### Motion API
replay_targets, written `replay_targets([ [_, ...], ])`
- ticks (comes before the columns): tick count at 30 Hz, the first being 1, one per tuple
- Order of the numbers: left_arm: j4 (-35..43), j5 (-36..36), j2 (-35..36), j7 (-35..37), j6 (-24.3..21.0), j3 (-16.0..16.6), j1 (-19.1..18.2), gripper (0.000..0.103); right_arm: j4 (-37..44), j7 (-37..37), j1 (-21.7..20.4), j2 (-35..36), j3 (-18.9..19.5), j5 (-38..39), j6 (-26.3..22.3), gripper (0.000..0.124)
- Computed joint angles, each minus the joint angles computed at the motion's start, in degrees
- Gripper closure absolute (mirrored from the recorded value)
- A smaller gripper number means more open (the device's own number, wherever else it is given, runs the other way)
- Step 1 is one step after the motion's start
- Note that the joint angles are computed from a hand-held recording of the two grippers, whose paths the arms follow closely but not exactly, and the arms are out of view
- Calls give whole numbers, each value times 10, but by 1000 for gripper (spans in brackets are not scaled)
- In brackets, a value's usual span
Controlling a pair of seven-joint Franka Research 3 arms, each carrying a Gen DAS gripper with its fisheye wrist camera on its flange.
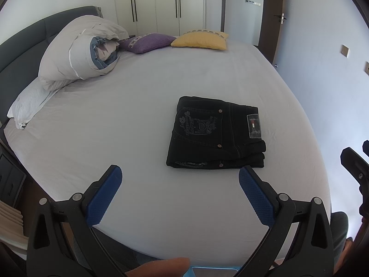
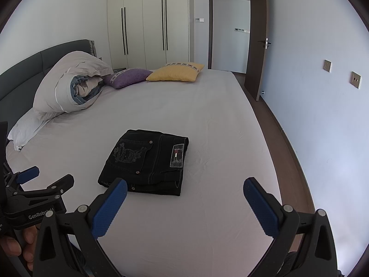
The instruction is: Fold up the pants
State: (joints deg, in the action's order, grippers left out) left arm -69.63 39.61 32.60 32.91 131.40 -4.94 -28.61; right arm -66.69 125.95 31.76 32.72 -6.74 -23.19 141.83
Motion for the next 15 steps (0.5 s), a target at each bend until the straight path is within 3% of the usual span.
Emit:
replay_targets([
  [15,-7,-1,-3,5,6,-1,3,0,-14,7,5,-5,-3,-6,7,21],
])
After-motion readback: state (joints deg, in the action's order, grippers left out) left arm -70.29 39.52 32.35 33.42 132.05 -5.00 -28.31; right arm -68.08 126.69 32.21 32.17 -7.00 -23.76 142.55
